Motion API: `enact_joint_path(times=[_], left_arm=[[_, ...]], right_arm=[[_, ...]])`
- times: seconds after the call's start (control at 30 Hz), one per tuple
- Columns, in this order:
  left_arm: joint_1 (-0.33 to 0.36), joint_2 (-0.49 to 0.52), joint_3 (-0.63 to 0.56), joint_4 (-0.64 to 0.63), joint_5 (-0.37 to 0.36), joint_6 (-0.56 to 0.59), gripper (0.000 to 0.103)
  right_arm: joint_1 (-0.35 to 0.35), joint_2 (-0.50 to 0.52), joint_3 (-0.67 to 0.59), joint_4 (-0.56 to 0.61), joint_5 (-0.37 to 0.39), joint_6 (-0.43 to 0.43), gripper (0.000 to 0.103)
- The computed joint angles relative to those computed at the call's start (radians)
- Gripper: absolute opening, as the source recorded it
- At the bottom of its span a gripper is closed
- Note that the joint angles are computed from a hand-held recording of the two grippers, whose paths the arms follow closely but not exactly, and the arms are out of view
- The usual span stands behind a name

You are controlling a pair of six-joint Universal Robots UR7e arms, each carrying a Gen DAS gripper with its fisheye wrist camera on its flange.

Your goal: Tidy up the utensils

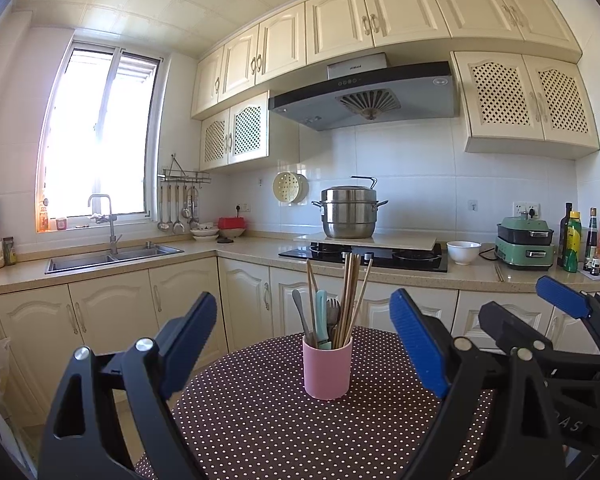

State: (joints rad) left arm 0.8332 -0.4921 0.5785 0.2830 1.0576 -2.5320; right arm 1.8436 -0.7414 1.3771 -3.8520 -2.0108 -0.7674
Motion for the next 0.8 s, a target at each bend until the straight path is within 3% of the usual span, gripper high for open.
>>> enact_joint_path(times=[0.8], left_arm=[[0.004,0.01,-0.018,0.011,0.003,0.006,0.087]], right_arm=[[-0.005,0.005,-0.007,0.001,0.002,0.005,0.087]])
